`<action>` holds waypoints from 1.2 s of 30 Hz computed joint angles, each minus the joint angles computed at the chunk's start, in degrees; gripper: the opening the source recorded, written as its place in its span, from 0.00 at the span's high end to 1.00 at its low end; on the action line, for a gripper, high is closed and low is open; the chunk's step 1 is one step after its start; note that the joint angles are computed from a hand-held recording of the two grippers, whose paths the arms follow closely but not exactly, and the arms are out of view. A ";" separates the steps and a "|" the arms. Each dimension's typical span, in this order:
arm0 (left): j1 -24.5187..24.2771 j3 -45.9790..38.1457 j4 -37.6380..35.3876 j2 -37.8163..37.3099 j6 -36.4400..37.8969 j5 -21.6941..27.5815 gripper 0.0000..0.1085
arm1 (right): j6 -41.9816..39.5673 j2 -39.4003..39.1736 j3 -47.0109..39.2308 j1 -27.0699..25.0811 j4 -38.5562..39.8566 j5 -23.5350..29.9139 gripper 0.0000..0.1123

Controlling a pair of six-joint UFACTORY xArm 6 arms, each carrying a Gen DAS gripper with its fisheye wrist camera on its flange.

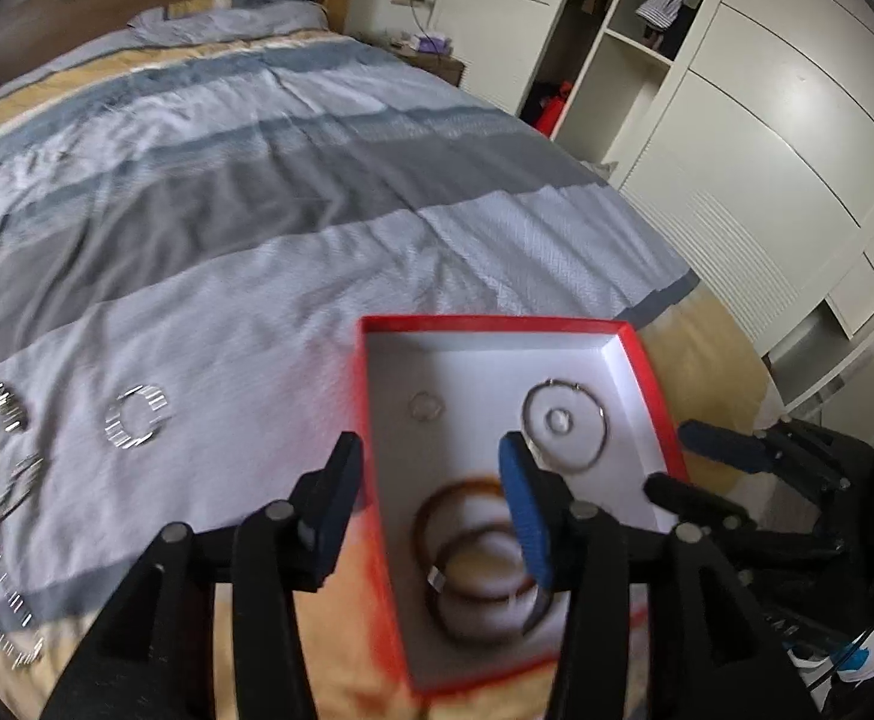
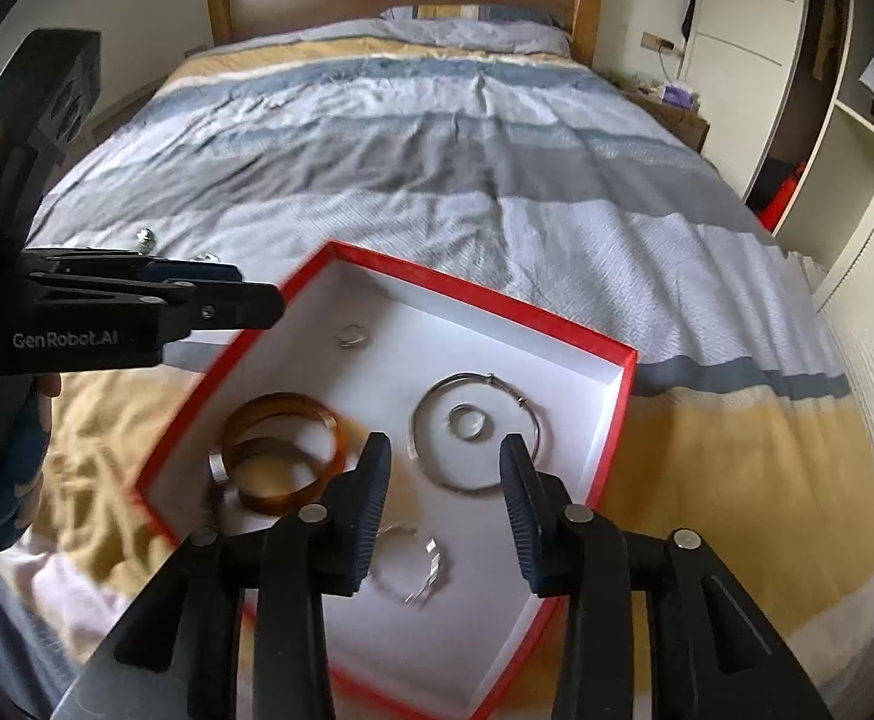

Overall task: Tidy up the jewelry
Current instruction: 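Withdraw both tools from the box toward the silver chain necklace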

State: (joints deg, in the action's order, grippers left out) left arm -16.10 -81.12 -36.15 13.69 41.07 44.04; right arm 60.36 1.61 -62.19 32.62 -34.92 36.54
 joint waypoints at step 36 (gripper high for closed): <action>29.53 2.61 -0.92 1.36 6.37 2.39 0.44 | -7.27 31.02 -40.20 11.26 11.16 6.26 0.48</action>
State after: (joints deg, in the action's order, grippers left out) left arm 13.43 -78.51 -37.07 15.05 47.44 46.43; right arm 53.09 32.62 -102.39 43.88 -23.76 42.80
